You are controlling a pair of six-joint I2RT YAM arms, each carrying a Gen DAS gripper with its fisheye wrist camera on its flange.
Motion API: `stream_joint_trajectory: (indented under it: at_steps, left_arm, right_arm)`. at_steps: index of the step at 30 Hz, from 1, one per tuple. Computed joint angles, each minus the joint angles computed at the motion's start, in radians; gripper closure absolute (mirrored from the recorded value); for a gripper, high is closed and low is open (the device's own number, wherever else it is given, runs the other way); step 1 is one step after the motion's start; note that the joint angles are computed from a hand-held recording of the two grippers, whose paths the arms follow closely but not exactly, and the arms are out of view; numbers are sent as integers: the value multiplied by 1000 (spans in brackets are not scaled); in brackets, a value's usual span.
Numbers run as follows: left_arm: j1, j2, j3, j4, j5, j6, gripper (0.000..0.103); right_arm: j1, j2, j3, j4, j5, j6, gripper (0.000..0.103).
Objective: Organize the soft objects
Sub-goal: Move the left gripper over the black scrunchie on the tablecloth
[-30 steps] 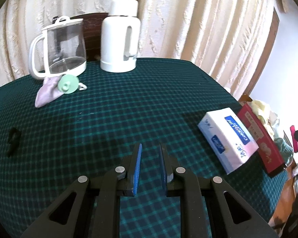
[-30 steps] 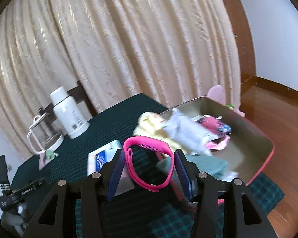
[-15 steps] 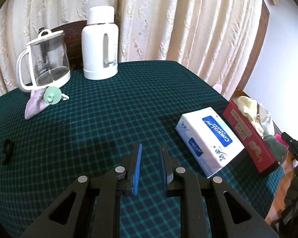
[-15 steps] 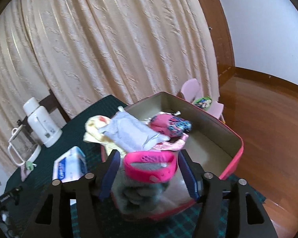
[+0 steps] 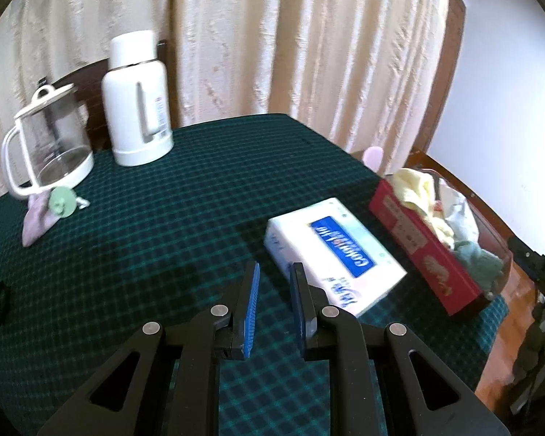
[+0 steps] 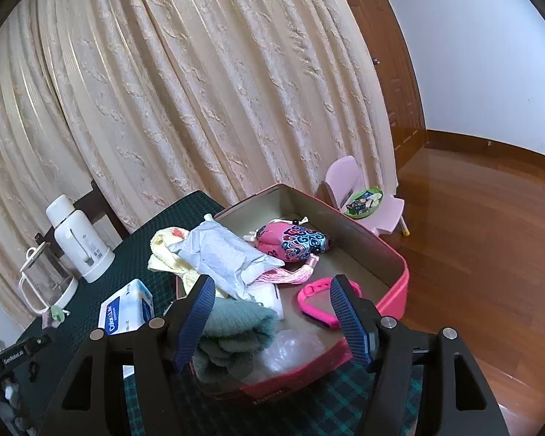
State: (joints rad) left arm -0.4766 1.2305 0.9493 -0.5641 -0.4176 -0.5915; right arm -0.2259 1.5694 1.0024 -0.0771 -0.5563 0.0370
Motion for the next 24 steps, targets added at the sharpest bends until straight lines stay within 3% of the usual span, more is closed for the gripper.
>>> stream_joint_trajectory:
  at_steps: [16, 24]
  left_arm:
    - [-98, 210, 189, 48, 17, 53, 86]
    - [-111, 245, 237, 45, 15, 67, 85]
  right_arm:
    - [-58, 9, -9, 13, -40, -7, 32]
    - [-91, 19, -5, 19, -69, 0, 30]
